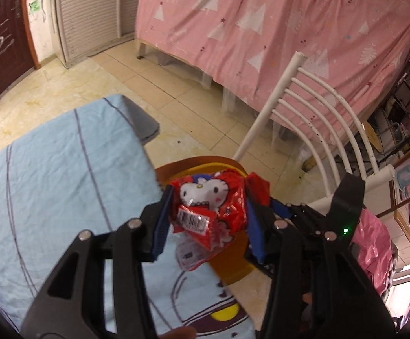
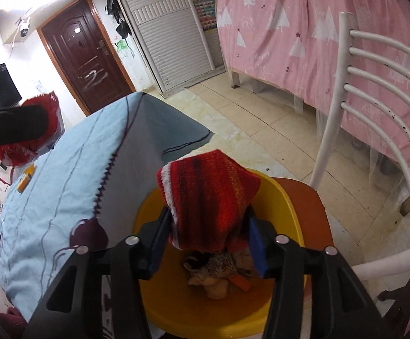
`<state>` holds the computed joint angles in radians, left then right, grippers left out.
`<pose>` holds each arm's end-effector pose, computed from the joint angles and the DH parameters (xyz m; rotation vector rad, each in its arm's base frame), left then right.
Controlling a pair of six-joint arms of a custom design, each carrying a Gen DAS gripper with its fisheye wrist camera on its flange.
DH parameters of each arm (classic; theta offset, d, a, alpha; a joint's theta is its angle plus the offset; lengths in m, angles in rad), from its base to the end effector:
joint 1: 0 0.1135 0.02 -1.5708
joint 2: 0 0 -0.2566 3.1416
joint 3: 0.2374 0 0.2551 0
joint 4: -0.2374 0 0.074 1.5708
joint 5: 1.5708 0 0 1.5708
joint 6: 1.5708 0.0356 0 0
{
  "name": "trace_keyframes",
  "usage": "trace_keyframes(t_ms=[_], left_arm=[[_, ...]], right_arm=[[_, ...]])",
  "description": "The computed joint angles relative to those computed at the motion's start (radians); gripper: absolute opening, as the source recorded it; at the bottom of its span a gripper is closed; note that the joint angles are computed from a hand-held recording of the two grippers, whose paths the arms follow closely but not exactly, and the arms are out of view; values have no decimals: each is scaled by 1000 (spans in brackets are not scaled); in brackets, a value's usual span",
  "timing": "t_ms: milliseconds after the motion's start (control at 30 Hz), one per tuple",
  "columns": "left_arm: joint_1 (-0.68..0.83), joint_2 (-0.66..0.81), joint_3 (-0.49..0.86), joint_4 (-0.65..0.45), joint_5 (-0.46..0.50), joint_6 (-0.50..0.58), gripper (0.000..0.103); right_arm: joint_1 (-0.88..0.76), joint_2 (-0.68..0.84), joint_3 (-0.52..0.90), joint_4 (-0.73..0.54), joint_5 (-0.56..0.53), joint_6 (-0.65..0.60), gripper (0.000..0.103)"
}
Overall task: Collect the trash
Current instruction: 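Carry the hat and snack bag over the yellow bin and release both, then move both tools back over the yellow cup and orange spool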
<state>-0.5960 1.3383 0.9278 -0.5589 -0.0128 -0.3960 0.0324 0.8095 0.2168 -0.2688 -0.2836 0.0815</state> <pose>0.2272 -0.1535 0.2289 0.2527 2.5702 -0.3666 0.1522 0.0149 0.1284 -0.0685 2.4238 0.3962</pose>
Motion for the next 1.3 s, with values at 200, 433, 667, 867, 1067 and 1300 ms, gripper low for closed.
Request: trace_keyframes(t_ms=[200,433,667,867,1067,1300], left_arm=[[-23,33,31,7,1,-18,63],[-6,20,22,5,13,-17,64],[82,-55,-14,-17,41,14,64],[234,-164,-50,-63,90,84,65],[441,-253,-61,-128,155,184,72],[724,-292,-47,-188,255,349,78]], right_arm=[[-21,2,3,-5,-19,3,53],[1,-62,9,-58,-7,28,57],[68,-109,32,-93,35,76,58],[273,-69,112,-76,168,174,58],[518,82,229,-16,294,253,60],[735,312,382,49,388,306,62]])
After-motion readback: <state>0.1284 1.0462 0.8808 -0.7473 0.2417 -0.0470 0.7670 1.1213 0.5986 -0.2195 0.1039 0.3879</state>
